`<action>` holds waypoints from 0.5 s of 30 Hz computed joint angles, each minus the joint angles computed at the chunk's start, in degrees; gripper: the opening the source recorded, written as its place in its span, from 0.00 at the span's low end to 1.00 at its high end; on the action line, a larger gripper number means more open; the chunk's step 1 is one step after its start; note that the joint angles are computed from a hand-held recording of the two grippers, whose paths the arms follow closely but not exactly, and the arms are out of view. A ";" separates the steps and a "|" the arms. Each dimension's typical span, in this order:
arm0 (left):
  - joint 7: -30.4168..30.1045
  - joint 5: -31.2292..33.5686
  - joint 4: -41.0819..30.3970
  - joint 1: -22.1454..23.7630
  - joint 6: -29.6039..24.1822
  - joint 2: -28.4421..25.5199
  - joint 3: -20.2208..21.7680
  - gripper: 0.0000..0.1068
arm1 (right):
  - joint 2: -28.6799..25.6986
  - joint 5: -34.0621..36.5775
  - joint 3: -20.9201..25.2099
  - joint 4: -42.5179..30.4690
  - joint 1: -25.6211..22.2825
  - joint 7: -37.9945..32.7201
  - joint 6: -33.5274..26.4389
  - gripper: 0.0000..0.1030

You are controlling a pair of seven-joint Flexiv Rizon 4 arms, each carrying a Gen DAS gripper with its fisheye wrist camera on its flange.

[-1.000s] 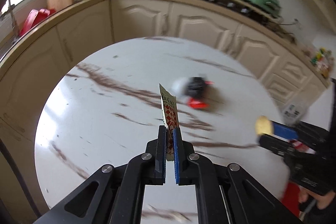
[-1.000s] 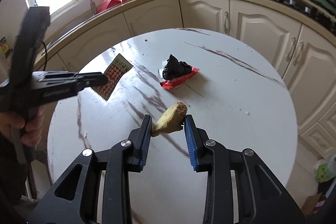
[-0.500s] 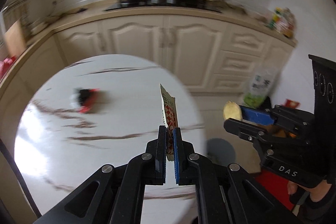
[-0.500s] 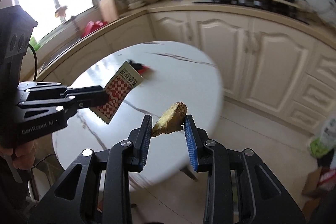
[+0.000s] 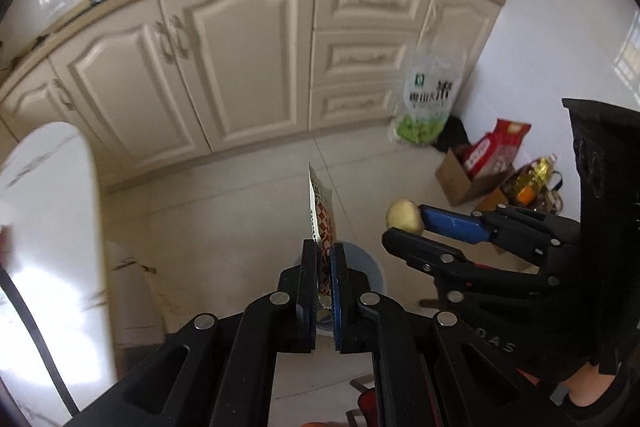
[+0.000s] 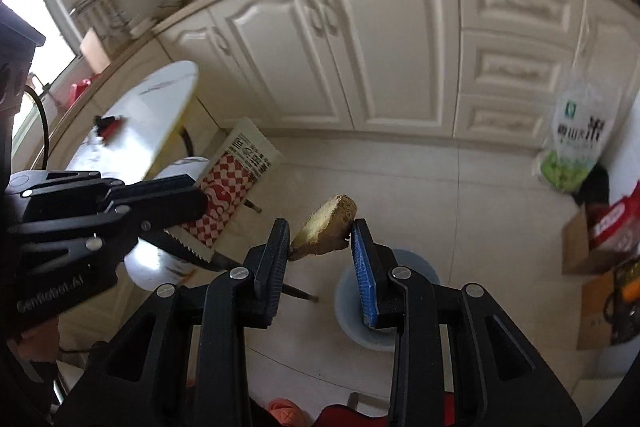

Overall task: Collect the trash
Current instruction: 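Carry wrapper and brown ball to the blue bin and open both tools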

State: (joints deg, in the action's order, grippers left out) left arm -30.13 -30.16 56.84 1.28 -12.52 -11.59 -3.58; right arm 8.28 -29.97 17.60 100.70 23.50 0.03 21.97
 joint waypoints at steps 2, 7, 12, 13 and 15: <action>-0.85 2.47 1.13 -2.63 1.49 -0.28 0.12 0.02 | 1.46 1.91 -0.55 2.96 -1.02 0.61 1.25 0.35; -6.11 8.68 -0.43 -8.21 5.64 -5.29 -2.81 0.02 | 4.69 5.41 -0.67 8.35 -2.93 0.98 2.59 0.43; -9.51 12.85 -0.52 -12.41 8.03 -8.07 -3.46 0.02 | 6.44 7.04 0.03 10.73 -3.75 1.45 2.77 0.44; -9.92 13.14 -0.81 -12.74 8.18 -8.49 -3.51 0.03 | 6.53 7.24 -0.02 10.85 -3.86 1.32 2.96 0.44; -10.32 13.46 -1.50 -12.98 8.37 -9.17 -3.51 0.04 | 6.78 7.14 0.17 10.88 -4.03 1.27 2.53 0.44</action>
State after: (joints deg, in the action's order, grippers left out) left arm -40.45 -16.69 55.34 -11.70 -4.15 -20.76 -7.09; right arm 15.06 -22.83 17.76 111.58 19.47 1.31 24.50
